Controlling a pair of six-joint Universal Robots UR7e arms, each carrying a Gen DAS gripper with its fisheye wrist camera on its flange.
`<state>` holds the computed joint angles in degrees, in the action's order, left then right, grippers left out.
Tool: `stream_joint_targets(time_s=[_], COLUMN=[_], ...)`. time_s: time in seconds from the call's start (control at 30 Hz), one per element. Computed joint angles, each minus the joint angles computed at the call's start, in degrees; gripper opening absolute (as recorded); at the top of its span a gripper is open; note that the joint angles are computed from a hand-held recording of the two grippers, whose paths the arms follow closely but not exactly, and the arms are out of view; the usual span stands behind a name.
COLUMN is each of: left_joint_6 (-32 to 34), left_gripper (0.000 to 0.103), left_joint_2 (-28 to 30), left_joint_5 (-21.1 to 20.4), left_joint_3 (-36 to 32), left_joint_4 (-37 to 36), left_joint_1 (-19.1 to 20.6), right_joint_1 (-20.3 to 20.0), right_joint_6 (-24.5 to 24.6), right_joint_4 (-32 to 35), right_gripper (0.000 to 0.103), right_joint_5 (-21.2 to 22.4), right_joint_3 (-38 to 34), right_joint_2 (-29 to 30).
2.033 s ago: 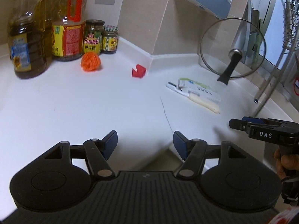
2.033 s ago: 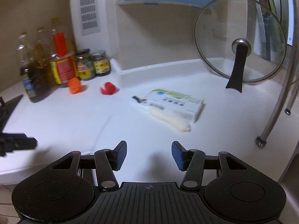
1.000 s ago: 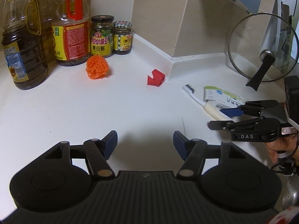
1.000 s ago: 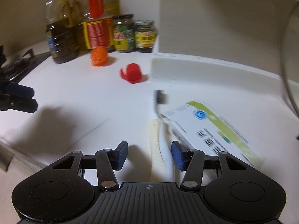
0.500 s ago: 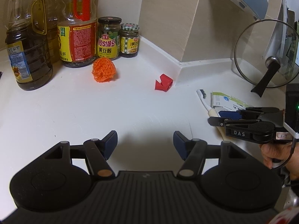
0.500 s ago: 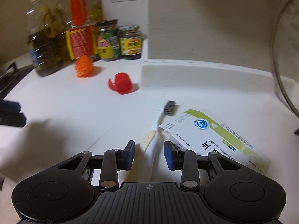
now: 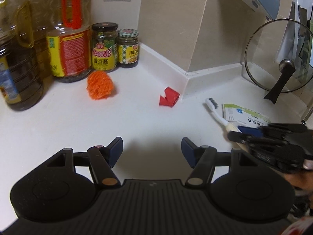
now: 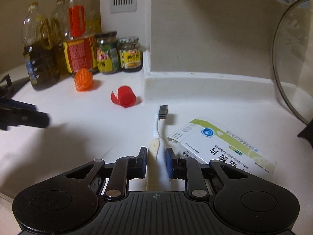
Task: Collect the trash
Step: 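Grasp the red plastic piece with the left tool while the right tool holds the toothbrush, then carry the red piece and toothbrush down over the trash bin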
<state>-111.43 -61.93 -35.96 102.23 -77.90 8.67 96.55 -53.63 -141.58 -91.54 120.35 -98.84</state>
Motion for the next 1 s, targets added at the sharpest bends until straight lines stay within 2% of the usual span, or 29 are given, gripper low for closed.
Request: stream_joint_targets(time_s=[0.23,0.43,0.57,0.77,0.83,1.0], left_joint_6=[12.28,28.64,37.82,42.59,43.44,40.33], left_gripper=[0.063,0.062,0.058,0.039,0.025,0.024], left_joint_2=[1.36,4.23,5.92,6.78,6.88,5.96], left_joint_5=[5.93,10.82,12.54,11.78,11.01,9.43], left_joint_3=[0.40,0.28,-1.06,-2.73,-3.10,-2.74], left_joint_4=[-8.62,-19.11,-21.19,-19.30,-18.75,-17.95], left_joint_1=[5.47,10.50,12.22,13.54,13.75,12.55], right_joint_1=[-0.83,-2.34,-3.63,-4.42,-4.39,-4.33], right_joint_6=[2.58,3.38,3.99,4.62,4.93,5.49], right_joint_4=[1.64,2.37,2.15,1.91,1.69,1.56], right_gripper=[0.020,0.020,0.020,0.020,0.020,0.020], right_joint_5=[2.44,1.95,1.24,1.31,1.40,1.44], right_joint_3=[-0.86,-1.44,-1.27,-1.08,-1.03,-0.76], right_joint_2=[-3.31,-5.12,-5.70,-5.93,-5.96,-6.62])
